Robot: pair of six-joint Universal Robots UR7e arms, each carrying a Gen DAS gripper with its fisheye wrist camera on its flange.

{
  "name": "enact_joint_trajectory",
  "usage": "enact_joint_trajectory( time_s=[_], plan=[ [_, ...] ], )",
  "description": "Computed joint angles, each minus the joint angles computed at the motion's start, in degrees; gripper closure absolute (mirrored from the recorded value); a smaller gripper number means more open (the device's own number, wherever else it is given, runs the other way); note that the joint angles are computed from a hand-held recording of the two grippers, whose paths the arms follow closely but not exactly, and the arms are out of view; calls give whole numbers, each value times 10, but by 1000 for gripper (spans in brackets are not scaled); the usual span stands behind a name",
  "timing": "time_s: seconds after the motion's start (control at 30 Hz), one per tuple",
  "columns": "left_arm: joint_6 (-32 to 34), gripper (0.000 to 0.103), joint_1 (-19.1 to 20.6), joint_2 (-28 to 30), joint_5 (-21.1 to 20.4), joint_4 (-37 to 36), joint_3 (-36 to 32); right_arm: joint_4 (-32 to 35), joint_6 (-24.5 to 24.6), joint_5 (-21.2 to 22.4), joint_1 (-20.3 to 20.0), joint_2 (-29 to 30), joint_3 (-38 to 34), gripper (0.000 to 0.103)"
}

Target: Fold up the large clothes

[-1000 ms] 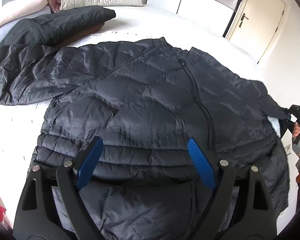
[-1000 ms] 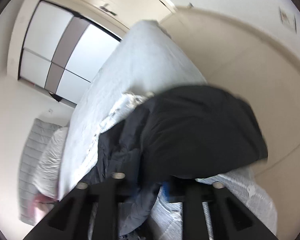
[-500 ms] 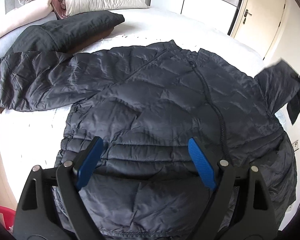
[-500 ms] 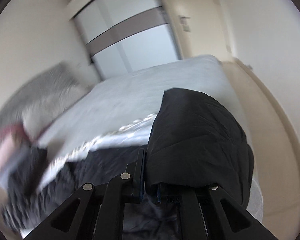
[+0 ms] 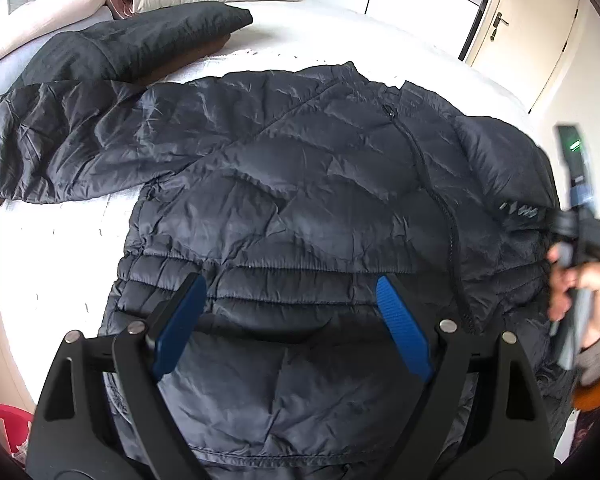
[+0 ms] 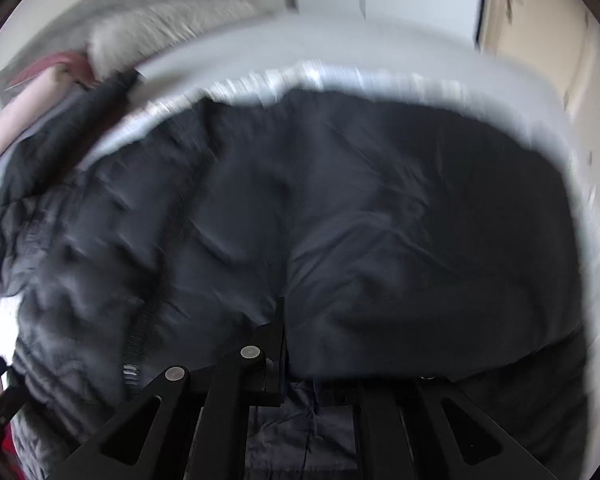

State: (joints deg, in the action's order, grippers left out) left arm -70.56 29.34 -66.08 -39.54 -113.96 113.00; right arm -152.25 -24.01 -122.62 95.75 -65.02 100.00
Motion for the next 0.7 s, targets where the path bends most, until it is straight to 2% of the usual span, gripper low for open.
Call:
enact_joint_trajectory(
  time_s=[0.07,0.13,0.23,0.27,0.3,0.4,0.53,0.6,0.7],
  plan=[
    [1,16,2,3,-3,4,-2,-10,10,24,-12,-6,10,94],
    [-1,16,2,5,-5,12,-5,10,31,44,-15,-21,11,90],
    [-3,16,0,8,-5,21,-8,80,57,86,-23,-61,12,64],
    [-5,16,-1,9,-3,26,-9,89,59,92,-24,-75,18,50],
    [-6,16,-4,11,-2,30,-10,95,61,100,-26,-95,28,43],
    [15,16,-9,18,-5,15,-8,110,65,129,-45,-162,60,39],
    [36,16,-8,49,-17,17,-27,147,74,219,-105,-246,76,39],
    [57,16,-5,64,-36,7,-38,159,99,233,-127,-259,54,38],
    [92,16,0,79,-47,-6,-53,137,148,289,-173,-270,35,37]
  ],
)
